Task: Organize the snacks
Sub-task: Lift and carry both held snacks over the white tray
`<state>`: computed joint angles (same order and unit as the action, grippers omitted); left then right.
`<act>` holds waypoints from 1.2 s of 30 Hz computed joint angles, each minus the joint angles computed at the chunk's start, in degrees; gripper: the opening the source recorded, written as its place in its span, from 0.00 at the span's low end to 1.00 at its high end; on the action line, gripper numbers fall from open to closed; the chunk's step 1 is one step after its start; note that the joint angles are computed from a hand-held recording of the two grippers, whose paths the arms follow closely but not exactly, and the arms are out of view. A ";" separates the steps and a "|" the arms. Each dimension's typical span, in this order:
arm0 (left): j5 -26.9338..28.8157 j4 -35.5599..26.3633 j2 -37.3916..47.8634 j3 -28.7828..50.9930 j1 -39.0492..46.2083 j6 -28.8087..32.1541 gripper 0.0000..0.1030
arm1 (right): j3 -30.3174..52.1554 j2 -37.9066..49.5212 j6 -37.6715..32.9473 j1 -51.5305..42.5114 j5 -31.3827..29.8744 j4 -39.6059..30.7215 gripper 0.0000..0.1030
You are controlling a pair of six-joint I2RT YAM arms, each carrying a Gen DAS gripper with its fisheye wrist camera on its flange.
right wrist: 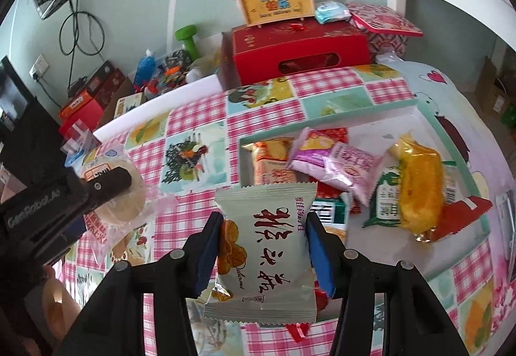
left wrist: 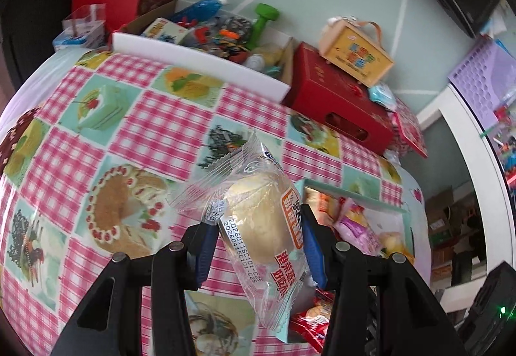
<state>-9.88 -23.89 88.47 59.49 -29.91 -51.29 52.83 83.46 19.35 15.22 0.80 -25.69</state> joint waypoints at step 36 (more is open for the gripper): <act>4.19 0.96 23.06 20.36 -9.59 7.91 0.49 | 2.21 3.63 -4.47 -22.68 -6.84 1.05 0.53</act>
